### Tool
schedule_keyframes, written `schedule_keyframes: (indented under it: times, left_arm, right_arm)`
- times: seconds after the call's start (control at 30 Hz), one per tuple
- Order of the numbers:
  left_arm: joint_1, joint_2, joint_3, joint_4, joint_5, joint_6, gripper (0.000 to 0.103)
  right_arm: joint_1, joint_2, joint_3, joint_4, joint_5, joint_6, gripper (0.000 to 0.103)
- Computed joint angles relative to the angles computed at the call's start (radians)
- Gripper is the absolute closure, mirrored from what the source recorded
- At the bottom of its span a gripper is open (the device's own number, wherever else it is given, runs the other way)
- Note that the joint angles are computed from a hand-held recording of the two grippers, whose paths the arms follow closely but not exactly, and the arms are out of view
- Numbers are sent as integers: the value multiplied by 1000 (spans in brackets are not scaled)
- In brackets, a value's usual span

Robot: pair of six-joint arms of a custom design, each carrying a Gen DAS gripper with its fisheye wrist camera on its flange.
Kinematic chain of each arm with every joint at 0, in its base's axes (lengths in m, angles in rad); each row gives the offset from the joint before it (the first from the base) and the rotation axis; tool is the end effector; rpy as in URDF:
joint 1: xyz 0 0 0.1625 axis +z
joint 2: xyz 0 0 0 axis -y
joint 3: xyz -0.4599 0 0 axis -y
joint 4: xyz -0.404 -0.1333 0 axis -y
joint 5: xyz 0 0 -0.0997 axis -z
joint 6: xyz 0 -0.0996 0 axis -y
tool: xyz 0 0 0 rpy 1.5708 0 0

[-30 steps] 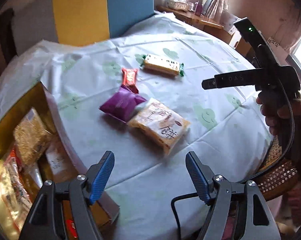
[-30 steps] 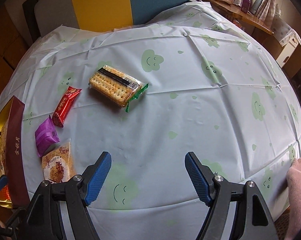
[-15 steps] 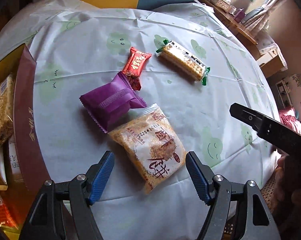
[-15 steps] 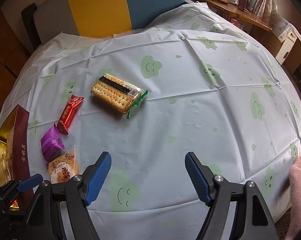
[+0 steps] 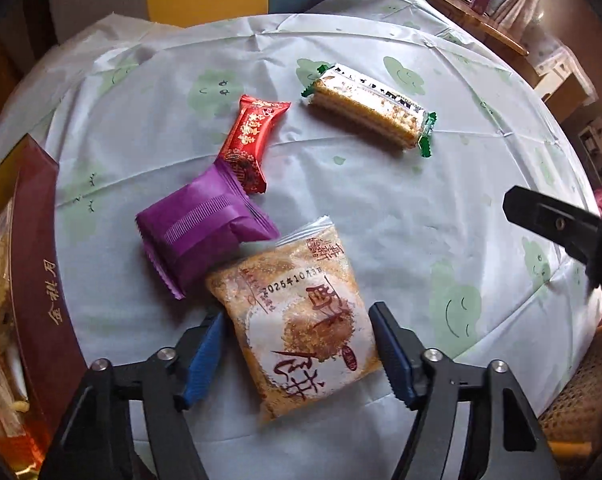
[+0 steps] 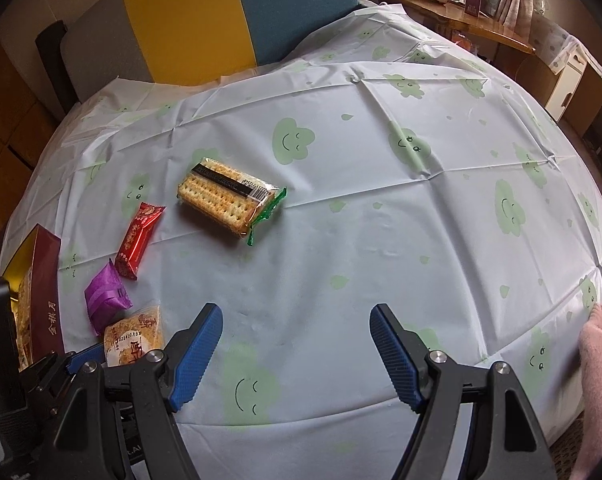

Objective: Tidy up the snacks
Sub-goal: 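Close the left gripper on the round pastry packet and lift it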

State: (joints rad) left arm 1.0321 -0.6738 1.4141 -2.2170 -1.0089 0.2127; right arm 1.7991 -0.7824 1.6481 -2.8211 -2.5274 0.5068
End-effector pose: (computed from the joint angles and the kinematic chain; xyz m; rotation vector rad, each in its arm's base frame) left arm -0.2243 -0.7385 0.0837 0.9764 2.3802 -0.0010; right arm 0.2094 -0.6720 0.1633 -0.5362 -2.1925 0.8264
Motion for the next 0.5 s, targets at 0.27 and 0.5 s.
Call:
schedule_keyframes:
  times: [0.27, 0.5]
  left_arm:
    - [13, -116, 186, -183, -64, 194, 44]
    - [42, -185, 303, -303, -106, 256, 42]
  right_arm:
    - [1, 3, -5, 12, -8, -6, 26]
    - [3, 8, -14, 42, -23, -6, 26]
